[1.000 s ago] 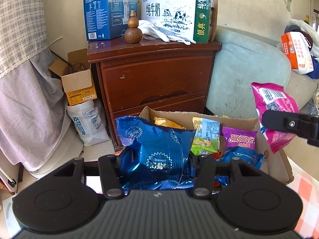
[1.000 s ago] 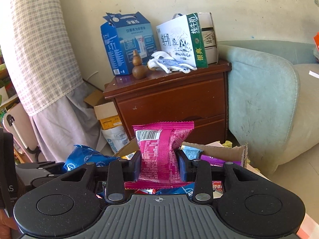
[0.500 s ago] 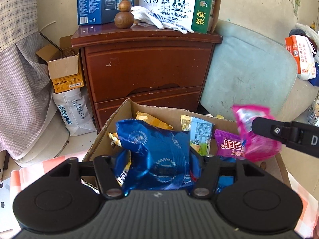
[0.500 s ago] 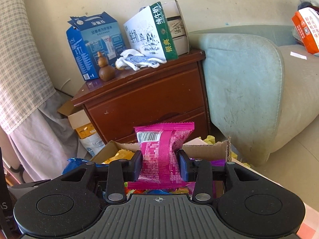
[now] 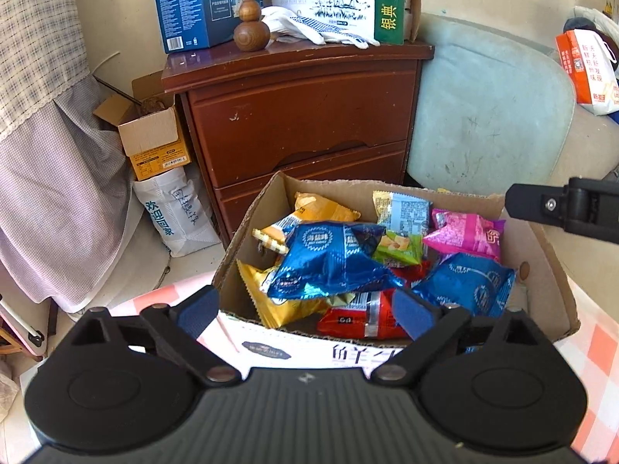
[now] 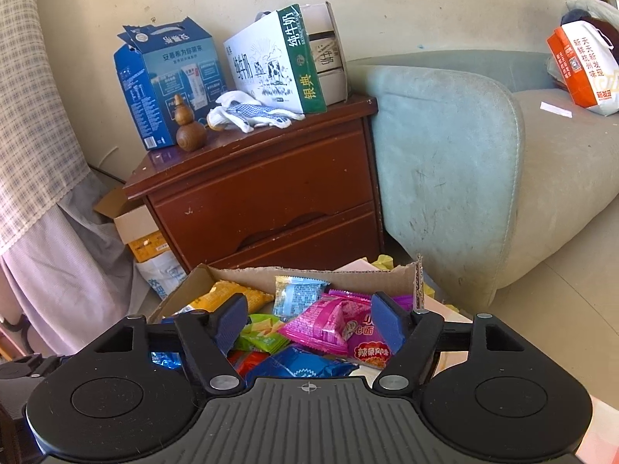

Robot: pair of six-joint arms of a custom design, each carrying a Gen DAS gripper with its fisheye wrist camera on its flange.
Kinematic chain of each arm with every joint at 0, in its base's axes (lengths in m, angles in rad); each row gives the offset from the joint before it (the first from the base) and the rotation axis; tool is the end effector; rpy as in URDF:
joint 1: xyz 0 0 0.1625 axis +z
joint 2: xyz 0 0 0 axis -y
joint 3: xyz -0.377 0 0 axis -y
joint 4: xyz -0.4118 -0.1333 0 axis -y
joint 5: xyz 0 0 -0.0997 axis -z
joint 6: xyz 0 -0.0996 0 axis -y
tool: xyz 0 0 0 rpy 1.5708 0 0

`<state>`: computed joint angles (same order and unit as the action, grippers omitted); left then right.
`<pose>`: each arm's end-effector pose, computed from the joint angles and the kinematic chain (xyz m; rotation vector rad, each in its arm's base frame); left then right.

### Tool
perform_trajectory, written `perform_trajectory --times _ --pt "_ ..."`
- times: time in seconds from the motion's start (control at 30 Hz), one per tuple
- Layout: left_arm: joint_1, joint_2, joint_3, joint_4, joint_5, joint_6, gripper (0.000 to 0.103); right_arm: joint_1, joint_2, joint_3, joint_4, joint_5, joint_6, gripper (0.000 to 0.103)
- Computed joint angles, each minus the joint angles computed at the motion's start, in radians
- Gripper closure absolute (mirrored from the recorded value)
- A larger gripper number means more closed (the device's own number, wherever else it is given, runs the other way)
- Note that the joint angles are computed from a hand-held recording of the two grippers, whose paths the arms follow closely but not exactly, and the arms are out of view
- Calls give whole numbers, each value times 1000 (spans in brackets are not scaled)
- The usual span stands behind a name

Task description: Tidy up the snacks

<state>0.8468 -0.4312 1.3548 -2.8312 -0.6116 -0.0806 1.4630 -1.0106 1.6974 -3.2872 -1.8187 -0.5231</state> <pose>-0.3052 -0.6696 -0.0295 0.5237 2.2017 -0.8117 0.0380 -0.6608 0.2565 0.3220 -2.3306 1.1714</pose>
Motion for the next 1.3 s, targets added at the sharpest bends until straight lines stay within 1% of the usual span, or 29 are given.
perform_trajectory --times 0.1,0.2,0.33,0.43,0.5,0.6,0.73,1.0,1.13,1.3 --pt "-6 -45 53 66 4 -65 7 10 -17 26 16 -28 15 26" --pt "-18 -85 102 110 7 -112 7 20 -32 46 40 -63 5 21" --pt "-35 -103 134 119 25 -96 5 25 -54 90 22 -112 -12 17" --pt "-45 -96 138 115 55 -58 4 34 -59 105 16 -184 -14 13" --pt "-46 -92 134 129 65 -54 4 39 -50 101 10 -227 -32 12" --pt "-42 -90 126 148 63 -59 4 39 -36 97 -17 -253 -78 10" --pt "-40 -87 109 175 60 -89 4 43 -13 77 -5 -296 -90 9" --pt "-32 -72 69 232 81 -166 4 54 18 64 -33 -339 -137 6" --pt "-32 -63 59 246 93 -178 4 54 24 57 -23 -353 -129 6" --pt "-33 -51 46 255 85 -175 4 56 25 60 -26 -349 -131 5"
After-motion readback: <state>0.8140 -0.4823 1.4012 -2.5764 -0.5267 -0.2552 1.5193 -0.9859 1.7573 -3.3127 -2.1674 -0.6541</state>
